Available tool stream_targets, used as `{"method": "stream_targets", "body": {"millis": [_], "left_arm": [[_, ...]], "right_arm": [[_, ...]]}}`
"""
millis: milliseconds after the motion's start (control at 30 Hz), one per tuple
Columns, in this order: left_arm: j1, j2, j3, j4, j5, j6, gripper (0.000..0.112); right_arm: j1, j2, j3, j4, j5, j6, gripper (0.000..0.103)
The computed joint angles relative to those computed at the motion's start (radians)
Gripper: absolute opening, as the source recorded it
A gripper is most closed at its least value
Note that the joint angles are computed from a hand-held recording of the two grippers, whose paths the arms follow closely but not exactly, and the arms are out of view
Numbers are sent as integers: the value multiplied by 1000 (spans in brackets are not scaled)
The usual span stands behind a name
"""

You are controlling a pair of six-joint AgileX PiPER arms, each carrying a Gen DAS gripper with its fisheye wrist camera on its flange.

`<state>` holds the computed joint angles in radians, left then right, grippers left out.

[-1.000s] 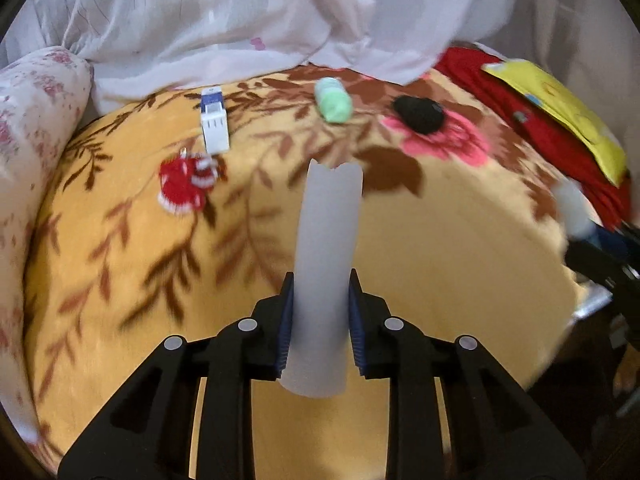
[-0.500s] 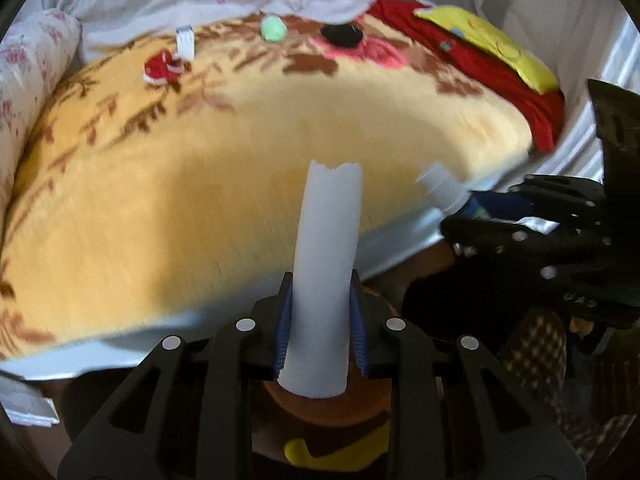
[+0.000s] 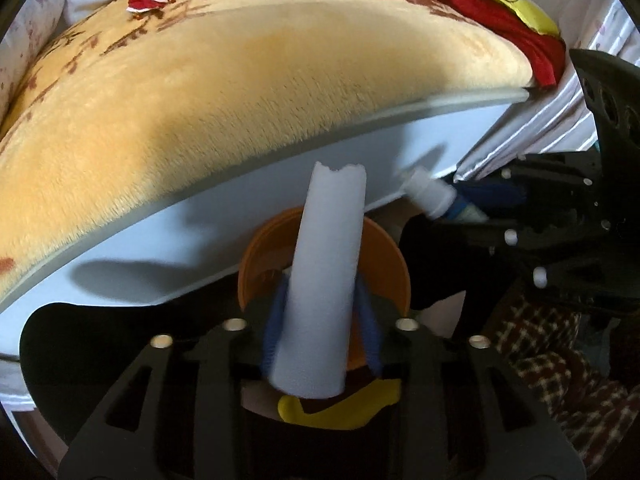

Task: Collect trash
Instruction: 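Drop the white tube and eye-drop bottle into the orange bin with both tools, then move both open tools back over the bed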

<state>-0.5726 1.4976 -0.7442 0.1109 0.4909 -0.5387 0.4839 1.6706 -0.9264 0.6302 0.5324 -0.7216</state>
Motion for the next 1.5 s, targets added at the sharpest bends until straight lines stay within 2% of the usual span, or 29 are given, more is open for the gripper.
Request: {"method": "stream_targets", "body": {"millis": [33, 100, 167, 433, 533, 667, 800, 833, 900, 1067, 1200, 1433, 1500], "left_arm": [[-11, 0, -2, 27, 8, -33, 52], [-26, -1, -11, 78, 27, -84, 61], [-22, -10, -14, 91, 38, -97, 63], [28, -50, -14, 117, 55, -107, 63], [82, -84, -32, 135, 67, -91, 63], [158, -98, -102, 201, 83, -109, 63], [266, -59, -217, 249, 81, -84, 63], [290, -34, -258, 271, 83, -87, 65], [345, 21, -337, 272, 73, -61, 77], [474, 243, -611, 179, 92, 60, 77], [528, 464, -902, 150, 184, 91, 77], [560, 852, -1484, 204, 455, 71, 77], [569, 959, -1654, 204, 509, 65, 76]], "right_arm": [[-5, -6, 5, 13, -2, -7, 60], [-19, -7, 2, 22, 6, -16, 61], [-22, -8, 0, 5, -5, 2, 63], [-68, -28, -3, 51, -20, -35, 65], [-78, -33, -20, 69, -26, -49, 66], [-91, -38, -54, 111, -30, -89, 66], [-91, -35, -95, 125, -35, -108, 66], [-91, -31, -109, 129, -34, -113, 66], [-95, -15, -141, 144, -26, -126, 66], [-97, 31, -204, 147, -17, -127, 66], [-106, 70, -247, 127, -7, -106, 66], [-137, 140, -322, 88, 7, -64, 66], [-137, 162, -349, 68, 4, -45, 66]]}}
